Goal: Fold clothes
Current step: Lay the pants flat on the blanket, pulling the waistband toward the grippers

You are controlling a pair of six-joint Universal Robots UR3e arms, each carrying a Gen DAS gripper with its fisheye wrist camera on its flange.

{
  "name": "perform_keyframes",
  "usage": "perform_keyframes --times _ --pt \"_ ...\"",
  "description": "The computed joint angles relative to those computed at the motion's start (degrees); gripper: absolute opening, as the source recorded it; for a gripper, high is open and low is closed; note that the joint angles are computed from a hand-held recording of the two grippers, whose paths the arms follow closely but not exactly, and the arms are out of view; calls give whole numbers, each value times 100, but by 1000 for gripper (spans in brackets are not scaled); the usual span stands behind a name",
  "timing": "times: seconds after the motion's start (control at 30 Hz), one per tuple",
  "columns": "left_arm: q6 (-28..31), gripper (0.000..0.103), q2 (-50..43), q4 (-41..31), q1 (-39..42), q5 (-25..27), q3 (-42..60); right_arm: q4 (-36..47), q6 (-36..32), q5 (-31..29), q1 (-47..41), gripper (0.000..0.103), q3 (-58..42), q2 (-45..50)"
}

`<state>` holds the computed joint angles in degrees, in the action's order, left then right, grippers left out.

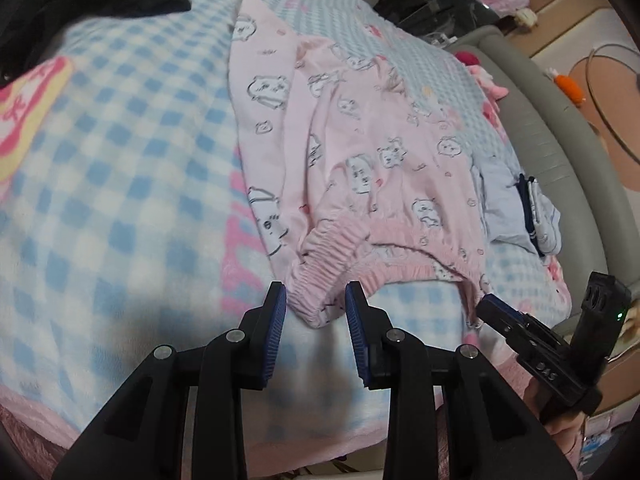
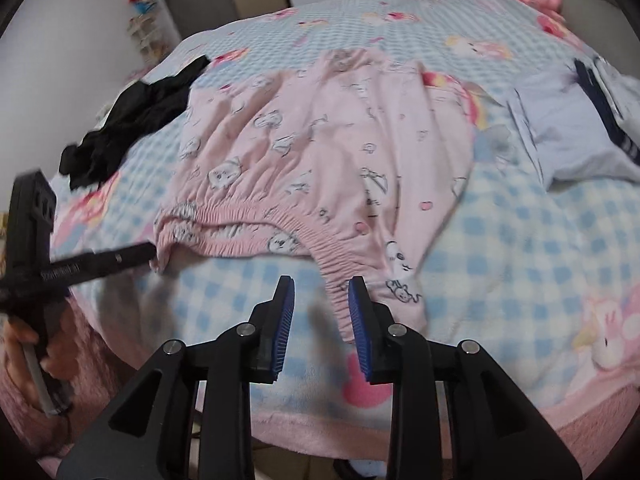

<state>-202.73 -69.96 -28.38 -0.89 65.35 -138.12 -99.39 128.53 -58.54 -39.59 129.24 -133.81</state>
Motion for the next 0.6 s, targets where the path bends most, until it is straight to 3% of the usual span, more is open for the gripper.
perform_keyframes --times 0.1,0.17,0.27,0.33,0.43,0.5,0.57,0.6 --pt "-167 33 -539 163 -404 402 290 -908 574 -335 130 28 296 256" --pt "-348 34 -982 224 -816 922 638 -1046 629 -322 -35 27 355 286" --pt "-636 33 -1726 -468 -1866 2613 1727 -1158 642 -258 -327 28 391 297" --pt "-767 24 -2215 -1129 -2609 3959 2546 -1093 549 -166 -590 28 349 239" --pt "-1048 24 -2420 -1811 -3063 4990 3139 -945 376 -131 -739 28 290 302" --pt "-1189 25 -2298 -1978 -3156 5265 3177 -703 171 -107 -739 28 310 239" --pt "-984 27 -1985 -1709 -2955 4800 2850 -533 51 -88 -605 29 316 320" --pt "-879 31 -1771 -1499 -2648 4172 2527 -646 117 -144 -485 33 382 363"
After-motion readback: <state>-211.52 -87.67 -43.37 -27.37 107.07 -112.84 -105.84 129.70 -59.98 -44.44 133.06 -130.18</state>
